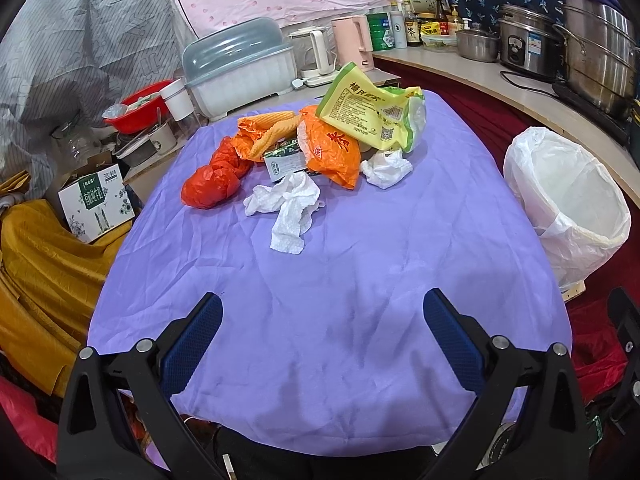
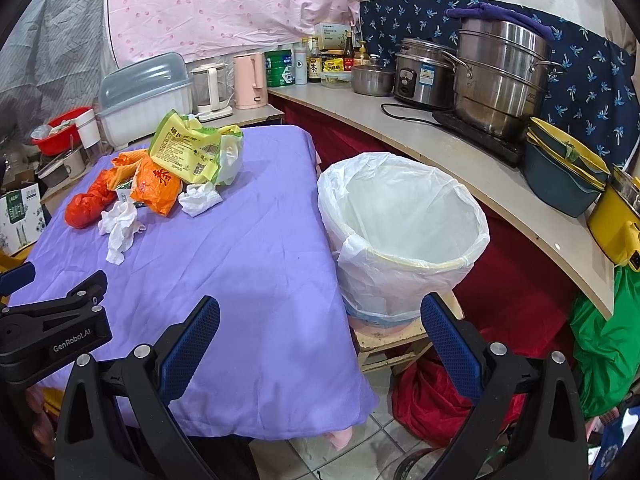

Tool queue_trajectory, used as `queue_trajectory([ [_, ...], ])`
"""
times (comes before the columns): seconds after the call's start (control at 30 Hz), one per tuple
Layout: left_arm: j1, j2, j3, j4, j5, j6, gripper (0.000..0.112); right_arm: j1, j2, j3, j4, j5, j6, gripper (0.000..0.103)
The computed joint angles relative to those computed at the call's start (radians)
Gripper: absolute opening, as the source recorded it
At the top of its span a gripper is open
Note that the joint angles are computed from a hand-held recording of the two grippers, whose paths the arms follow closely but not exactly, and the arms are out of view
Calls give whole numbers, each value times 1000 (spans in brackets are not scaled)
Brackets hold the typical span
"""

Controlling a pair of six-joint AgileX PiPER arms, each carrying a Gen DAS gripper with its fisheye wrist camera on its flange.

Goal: Collect trash

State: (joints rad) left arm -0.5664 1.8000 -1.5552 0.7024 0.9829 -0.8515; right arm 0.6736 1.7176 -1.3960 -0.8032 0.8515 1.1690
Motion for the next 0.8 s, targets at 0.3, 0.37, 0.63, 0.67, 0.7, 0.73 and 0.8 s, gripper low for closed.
queue_trajectory([
  [0.3, 35, 2, -4, -30, -15, 26, 96, -7, 37, -47, 13, 7, -21, 96],
  [0.37, 46, 9, -15, -43, -17, 38, 96, -12, 55, -72, 26, 11, -37, 96],
  [0.63, 98, 42, -46, -108, -42, 98, 96, -18, 118, -147, 50, 16, -58, 96],
  [0.67, 108, 44, -46, -114, -51, 102, 96, -19, 126, -156, 53, 16, -61, 96],
  [0.7, 116, 46, -44, -116, -60, 105, 96, -20, 137, -171, 56, 16, -64, 96],
  [0.73, 127, 50, -44, -121, -69, 112, 96, -22, 144, -180, 58, 15, -66, 96],
  [0.8, 159, 69, -59, -145, -82, 139, 96, -24, 168, -211, 63, 16, -71, 96],
])
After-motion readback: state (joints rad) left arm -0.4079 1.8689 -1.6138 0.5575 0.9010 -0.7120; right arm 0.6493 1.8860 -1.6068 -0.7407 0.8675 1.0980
